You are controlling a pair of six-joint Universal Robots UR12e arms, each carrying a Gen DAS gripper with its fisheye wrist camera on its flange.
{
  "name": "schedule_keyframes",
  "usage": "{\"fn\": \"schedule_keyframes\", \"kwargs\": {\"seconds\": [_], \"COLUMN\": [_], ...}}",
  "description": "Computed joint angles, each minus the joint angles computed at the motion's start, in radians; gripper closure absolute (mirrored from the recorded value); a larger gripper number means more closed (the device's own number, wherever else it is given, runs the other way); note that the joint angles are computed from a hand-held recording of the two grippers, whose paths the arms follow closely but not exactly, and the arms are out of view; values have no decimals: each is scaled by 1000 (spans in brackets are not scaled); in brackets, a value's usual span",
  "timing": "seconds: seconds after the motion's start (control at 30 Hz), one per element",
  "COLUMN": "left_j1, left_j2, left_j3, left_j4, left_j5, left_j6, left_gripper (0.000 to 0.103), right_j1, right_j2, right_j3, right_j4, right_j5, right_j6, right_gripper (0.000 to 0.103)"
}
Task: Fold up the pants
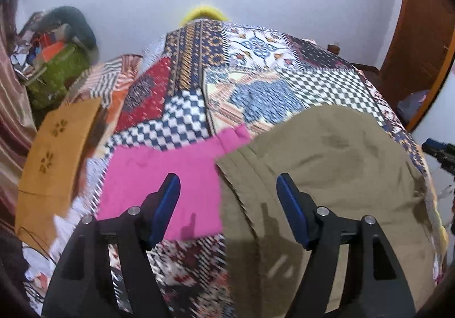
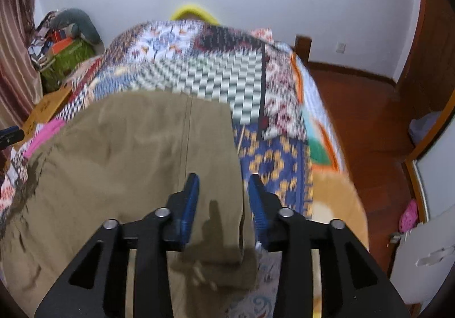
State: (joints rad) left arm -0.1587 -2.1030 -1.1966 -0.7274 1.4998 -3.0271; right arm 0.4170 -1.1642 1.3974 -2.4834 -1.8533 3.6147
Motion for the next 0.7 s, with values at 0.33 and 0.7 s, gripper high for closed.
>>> {"fn": "schedule_keyframes", "kwargs": {"seconds": [0.33, 0.7], "left_j1": [14, 6], "left_j2": [-96, -205], "left_j3": [133, 258], "left_j4": [-120, -267], "left_j5": [-30, -61], "left_j6": [1, 16], "left_gripper": [32, 26], "right_j1": [-27, -70], "right_j2": [78, 176], "right_j3": [-116, -237], "right_j4": [1, 150], "right_j5": [12, 109], "right_j6": [-32, -68], "right_gripper": [60, 60]}}
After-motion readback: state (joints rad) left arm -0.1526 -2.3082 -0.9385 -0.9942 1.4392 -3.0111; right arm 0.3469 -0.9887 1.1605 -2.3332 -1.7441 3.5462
